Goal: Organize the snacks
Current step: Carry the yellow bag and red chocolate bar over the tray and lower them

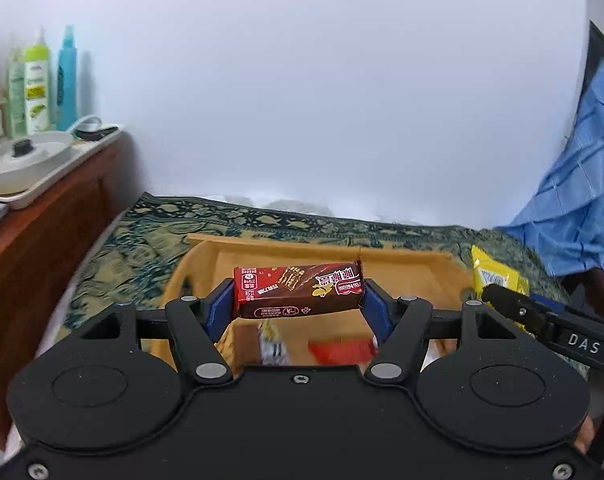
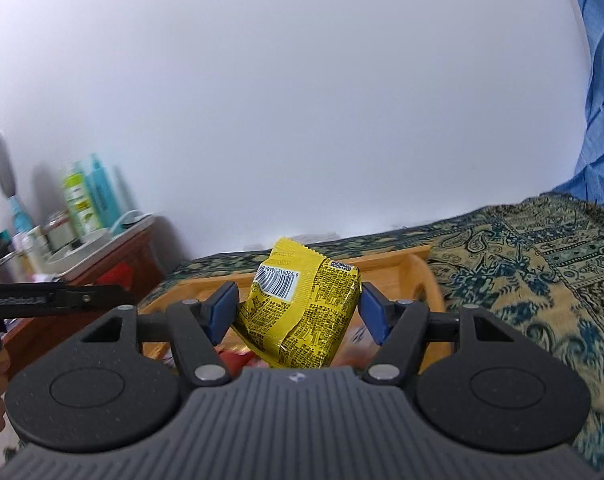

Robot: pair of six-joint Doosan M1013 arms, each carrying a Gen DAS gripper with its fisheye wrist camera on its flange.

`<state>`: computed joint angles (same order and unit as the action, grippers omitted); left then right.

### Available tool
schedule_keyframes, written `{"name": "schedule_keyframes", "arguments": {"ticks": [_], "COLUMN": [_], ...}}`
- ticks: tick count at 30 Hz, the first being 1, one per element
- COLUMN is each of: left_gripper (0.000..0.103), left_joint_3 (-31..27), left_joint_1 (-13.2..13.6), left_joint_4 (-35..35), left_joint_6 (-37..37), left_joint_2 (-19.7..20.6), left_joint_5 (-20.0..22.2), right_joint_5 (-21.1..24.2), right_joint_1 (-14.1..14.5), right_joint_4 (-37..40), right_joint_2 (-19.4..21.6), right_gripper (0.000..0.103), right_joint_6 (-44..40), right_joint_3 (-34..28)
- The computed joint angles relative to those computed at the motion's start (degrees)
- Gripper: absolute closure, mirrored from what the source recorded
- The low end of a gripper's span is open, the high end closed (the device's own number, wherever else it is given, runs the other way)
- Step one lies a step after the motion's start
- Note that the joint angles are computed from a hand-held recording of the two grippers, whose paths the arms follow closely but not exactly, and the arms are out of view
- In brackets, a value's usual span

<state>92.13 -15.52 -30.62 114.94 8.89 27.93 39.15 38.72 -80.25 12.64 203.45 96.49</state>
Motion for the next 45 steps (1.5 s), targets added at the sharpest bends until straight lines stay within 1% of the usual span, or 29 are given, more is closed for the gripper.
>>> {"name": "schedule_keyframes", "arguments": {"ticks": [1,3,6,8,10,12,15,19,28,33,41,42,44,45], "left_gripper": [0.039,0.039,0.039,0.039,0.039,0.039,0.039,0.039,0.039,0.039,0.039,0.039,0.038,0.037], "left_joint_3": [-1.4,-3.5,-6.1,-7.1,-8.1,-8.6,-9.2,-10.0,-10.9,-10.9,-10.6,-10.6,-10.6,-10.4], "left_joint_1": [-0.1,-0.9,-1.7,-2.1,-2.5,-2.7,-3.1,-3.4,-3.7,-3.5,-3.7,-3.7,-3.7,-3.6], "left_joint_4": [0.9,6.6,13.4,16.4,18.7,19.8,22.6,25.4,30.4,30.4,31.5,31.5,31.4,31.2], "left_joint_6": [-1.0,-7.8,-14.5,-17.4,-19.8,-20.1,-21.5,-23.7,-27.6,-27.3,-27.4,-27.4,-27.2,-27.0], "left_joint_2": [1.3,3.6,6.7,8.1,9.4,10.3,11.2,12.2,13.2,13.4,13.4,13.4,13.3,13.1], "left_joint_5": [0.8,0.7,1.5,2.2,3.0,3.2,3.5,4.2,6.5,7.0,6.1,6.0,6.1,6.2], "right_joint_5": [-0.5,-1.8,-4.3,-4.8,-4.1,-3.8,-4.7,-4.6,-5.2,-5.1,-4.8,-4.8,-5.9,-7.2], "right_joint_1": [-0.9,-2.9,-5.5,-6.5,-7.0,-7.5,-8.1,-8.4,-8.9,-8.9,-8.9,-8.8,-8.9,-9.0], "right_joint_4": [1.5,4.9,10.7,13.6,16.6,18.4,21.1,23.3,24.6,26.2,27.0,27.0,26.5,24.4], "right_joint_2": [0.3,1.1,2.3,3.1,3.9,4.6,5.3,6.1,6.4,7.0,7.3,7.3,7.1,6.7], "right_gripper": [0.036,0.036,0.036,0.036,0.036,0.036,0.036,0.035,0.035,0.035,0.035,0.033,0.027,0.019], "right_joint_6": [-0.9,-2.7,-6.8,-11.1,-16.8,-20.1,-23.1,-26.5,-26.6,-29.7,-31.1,-31.1,-30.7,-28.5], "right_joint_3": [-0.5,-1.5,-2.9,-3.7,-4.9,-5.6,-6.1,-7.0,-7.1,-7.7,-8.1,-8.1,-7.7,-6.9]}}
